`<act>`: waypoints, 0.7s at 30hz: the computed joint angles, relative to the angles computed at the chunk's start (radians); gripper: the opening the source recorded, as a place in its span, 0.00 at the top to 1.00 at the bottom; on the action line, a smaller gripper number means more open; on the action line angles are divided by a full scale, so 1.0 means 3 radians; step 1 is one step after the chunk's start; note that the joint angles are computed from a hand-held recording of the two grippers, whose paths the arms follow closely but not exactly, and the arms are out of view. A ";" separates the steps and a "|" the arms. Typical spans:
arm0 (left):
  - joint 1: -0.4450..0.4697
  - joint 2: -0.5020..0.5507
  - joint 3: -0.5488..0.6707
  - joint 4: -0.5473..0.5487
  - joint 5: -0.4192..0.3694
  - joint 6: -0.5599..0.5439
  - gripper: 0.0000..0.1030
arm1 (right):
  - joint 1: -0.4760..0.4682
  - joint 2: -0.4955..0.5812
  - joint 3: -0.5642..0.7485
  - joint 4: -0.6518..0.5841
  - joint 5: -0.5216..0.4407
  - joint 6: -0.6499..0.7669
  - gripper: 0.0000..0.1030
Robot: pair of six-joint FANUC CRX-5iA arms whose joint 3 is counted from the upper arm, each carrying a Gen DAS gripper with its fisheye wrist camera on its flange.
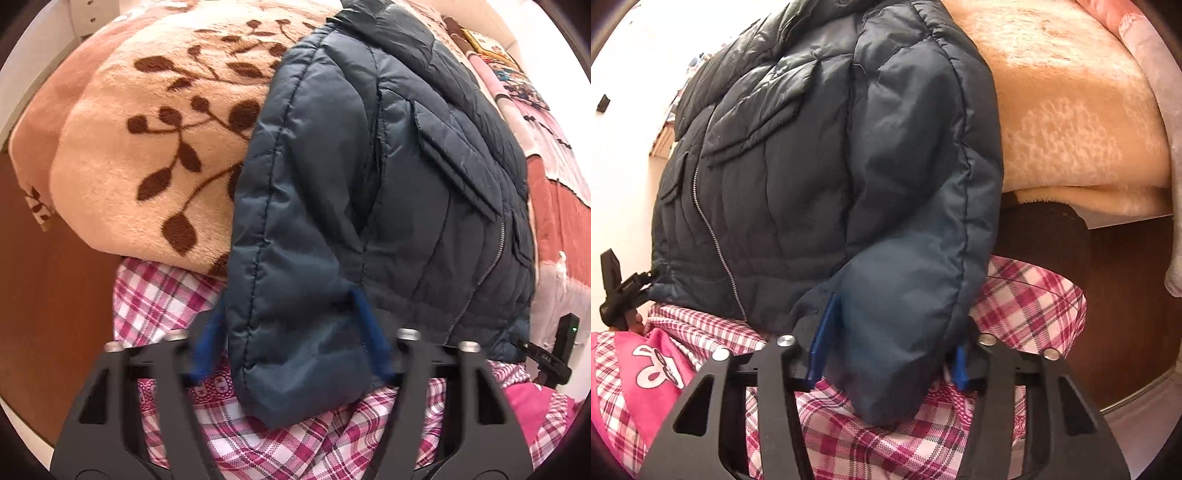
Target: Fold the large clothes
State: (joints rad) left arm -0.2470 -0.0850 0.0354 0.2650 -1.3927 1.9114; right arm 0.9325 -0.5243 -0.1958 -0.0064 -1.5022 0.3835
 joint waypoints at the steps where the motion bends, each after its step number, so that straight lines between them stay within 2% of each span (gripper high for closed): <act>1: 0.0023 -0.0008 -0.0050 0.0066 0.0028 -0.0024 0.66 | 0.0006 -0.0018 -0.0009 -0.0001 0.0013 -0.0019 0.63; 2: 0.0041 -0.0039 -0.0107 0.0113 0.0082 -0.0038 0.76 | 0.0011 -0.0059 -0.0036 -0.0006 0.0049 -0.0052 0.71; 3: 0.0062 -0.0080 -0.0173 0.0188 0.0168 -0.0087 0.80 | 0.0017 -0.0088 -0.0063 -0.0014 0.0114 -0.0084 0.78; 5: 0.0037 -0.0104 -0.0162 0.0181 0.0233 -0.0130 0.89 | 0.0035 -0.0178 -0.0125 0.0009 0.0239 -0.0165 0.82; 11: -0.0059 -0.0139 0.0028 0.0125 0.0478 -0.0174 0.91 | 0.0146 -0.0483 -0.0228 0.0360 0.0646 -0.0463 0.85; 17: -0.0088 -0.0188 0.0311 0.0145 0.0773 -0.0320 0.91 | 0.0171 -0.0537 -0.0153 0.0765 0.0939 -0.0516 0.85; 21: -0.0028 -0.0313 0.0386 0.0205 0.0971 -0.0469 0.91 | 0.0375 -0.0581 -0.0206 0.1325 0.1247 -0.0886 0.85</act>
